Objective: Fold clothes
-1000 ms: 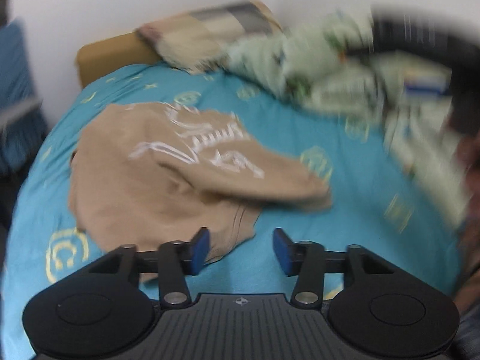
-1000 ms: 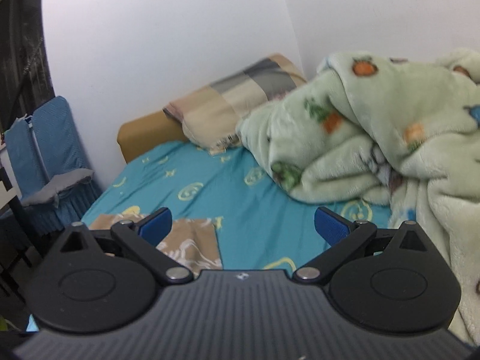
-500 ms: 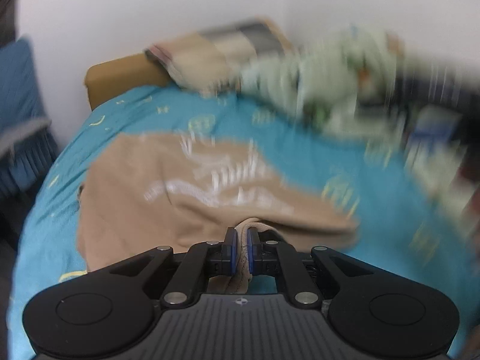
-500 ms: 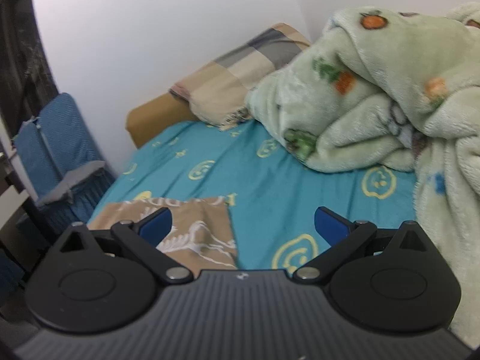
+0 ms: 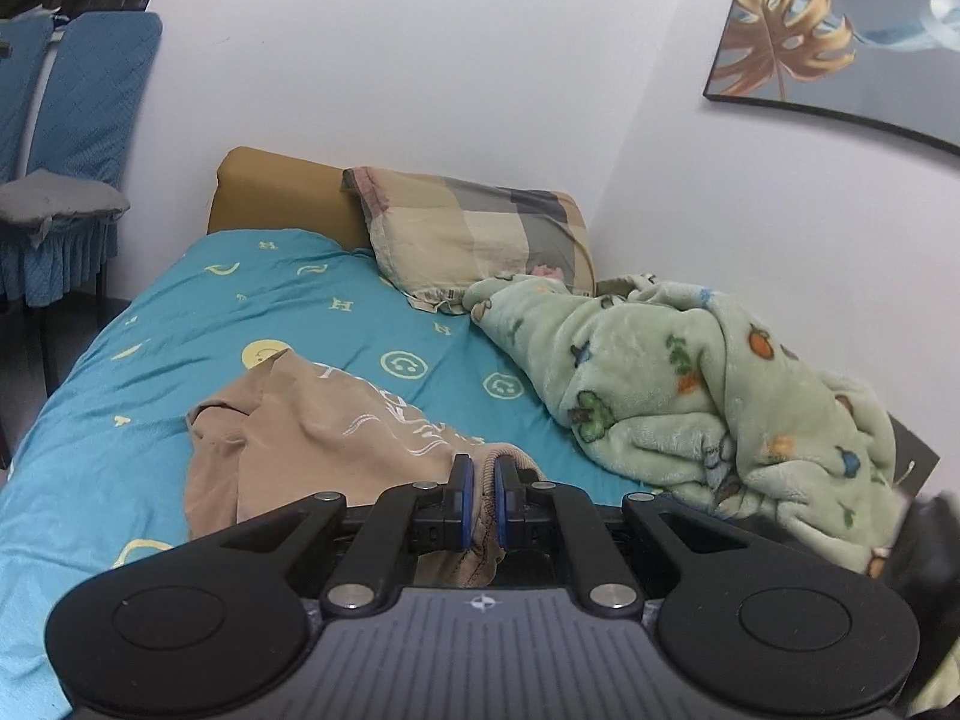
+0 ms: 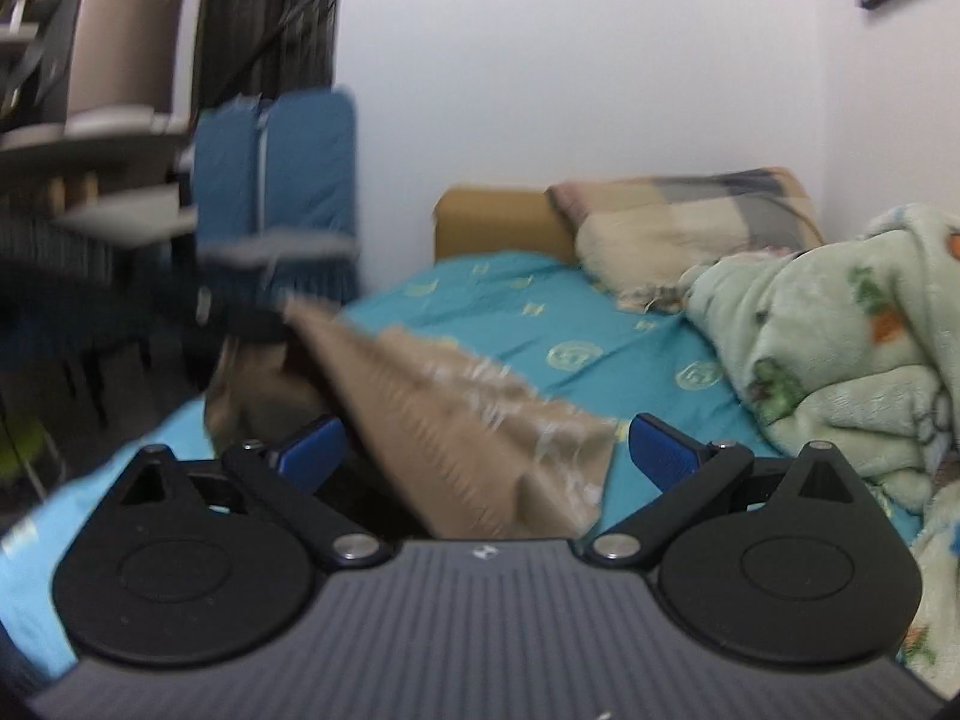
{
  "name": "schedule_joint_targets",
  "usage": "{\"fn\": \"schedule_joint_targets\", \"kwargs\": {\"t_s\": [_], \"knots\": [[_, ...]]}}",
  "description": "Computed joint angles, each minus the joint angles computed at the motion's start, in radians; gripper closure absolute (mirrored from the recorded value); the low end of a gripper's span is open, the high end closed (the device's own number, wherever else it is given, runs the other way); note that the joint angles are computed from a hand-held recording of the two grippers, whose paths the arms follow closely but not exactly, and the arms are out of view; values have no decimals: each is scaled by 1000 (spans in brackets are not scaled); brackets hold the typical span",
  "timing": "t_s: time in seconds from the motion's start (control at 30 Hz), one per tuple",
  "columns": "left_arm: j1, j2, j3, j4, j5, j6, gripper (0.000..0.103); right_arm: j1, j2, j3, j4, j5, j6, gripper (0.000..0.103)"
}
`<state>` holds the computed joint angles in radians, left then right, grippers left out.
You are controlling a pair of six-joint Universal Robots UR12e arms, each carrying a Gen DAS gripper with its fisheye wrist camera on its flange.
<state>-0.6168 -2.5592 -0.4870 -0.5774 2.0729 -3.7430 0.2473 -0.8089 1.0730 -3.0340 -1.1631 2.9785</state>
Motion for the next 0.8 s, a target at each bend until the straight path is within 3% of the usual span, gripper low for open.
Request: {"fn": "schedule_joint_targets", "kwargs": {"t_s": [0.1,0.13,0.23,0.3,0.37,0.47,0.57,0.67,0.8], "knots": [[-5,5,-14,10,6,-1,95,22,37,-50,34,-123,25,0],[-5,2,-9,6,6,-3,95,26,54,-75,37,-173,71,0],[-8,-3,-6,8,-1,-14,96,15,93,-132,52,-222,256,0],[-15,-9,-1,30,32,-12,96,13,105,-163,150,-266,298,0],[-16,-8,-9,75,53,-25,96,11,114,-200,317,-270,288,0],[-15,8,-35,87,62,-57,96,-2,113,-204,378,-223,388,0],[-15,33,-79,92,72,-99,96,-7,106,-174,185,-257,484,0],[-16,70,-144,92,68,-173,96,-8,105,-148,-43,-294,446,0],[-18,104,-201,29,34,-268,96,3,116,-167,-206,-327,310,0]]}}
